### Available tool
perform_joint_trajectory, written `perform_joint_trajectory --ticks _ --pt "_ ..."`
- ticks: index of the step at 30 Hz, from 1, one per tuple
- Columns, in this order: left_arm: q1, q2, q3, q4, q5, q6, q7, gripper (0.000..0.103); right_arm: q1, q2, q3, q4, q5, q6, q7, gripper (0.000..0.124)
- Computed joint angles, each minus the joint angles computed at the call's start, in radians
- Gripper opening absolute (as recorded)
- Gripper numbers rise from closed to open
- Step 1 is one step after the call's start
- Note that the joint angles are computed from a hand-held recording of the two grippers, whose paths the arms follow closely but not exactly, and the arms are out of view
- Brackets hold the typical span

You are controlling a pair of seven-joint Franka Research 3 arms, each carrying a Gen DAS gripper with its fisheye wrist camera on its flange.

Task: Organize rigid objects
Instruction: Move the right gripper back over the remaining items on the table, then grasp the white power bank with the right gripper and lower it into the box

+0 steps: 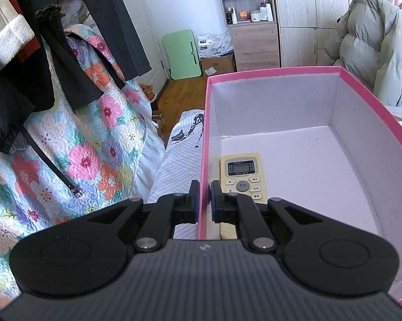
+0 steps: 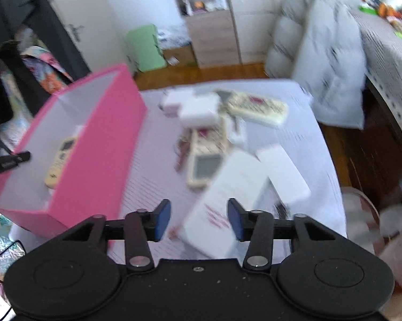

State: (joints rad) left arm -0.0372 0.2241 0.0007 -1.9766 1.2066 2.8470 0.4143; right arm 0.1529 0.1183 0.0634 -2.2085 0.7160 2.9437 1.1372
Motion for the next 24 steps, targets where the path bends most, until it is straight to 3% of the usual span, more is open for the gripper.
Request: perform_joint_trajectory --ticks 3,6,9,13,21,23,24 --pt "-0.002 -0.002 0.004 -0.003 0.019 0.003 -0.017 0.007 -0.005 0.013 -0.012 -0.006 -0.007 -0.013 0.043 0.061" --pt "0.003 -0.008 0.000 -0.010 0.012 0.008 -0.004 0.007 -0.038 0.056 0.011 0.044 0.089 -0.059 -0.015 0.061" --pt "0.004 -0.007 0.000 -0.009 0.019 0.015 -0.005 0.007 -0.023 0.105 -0.020 0.095 -0.006 -0.100 0.076 0.069" --pt "0.006 -0.002 0.002 -0.005 0.017 0.024 -0.011 0.007 -0.021 0.169 -0.041 0.167 -0.108 -0.132 0.191 0.071" --pt "0.007 -0.004 0.006 -0.007 0.026 0.040 -0.018 0.007 -0.015 0.231 -0.045 0.212 -0.239 -0.059 0.290 0.078" --pt "0.008 -0.003 0.007 -0.008 0.030 0.042 -0.026 0.006 -0.049 0.235 -0.006 0.212 -0.208 -0.043 0.247 0.074" --pt "0.008 -0.002 0.008 -0.007 0.031 0.045 -0.029 0.006 -0.056 0.228 0.004 0.202 -0.195 -0.025 0.234 0.064"
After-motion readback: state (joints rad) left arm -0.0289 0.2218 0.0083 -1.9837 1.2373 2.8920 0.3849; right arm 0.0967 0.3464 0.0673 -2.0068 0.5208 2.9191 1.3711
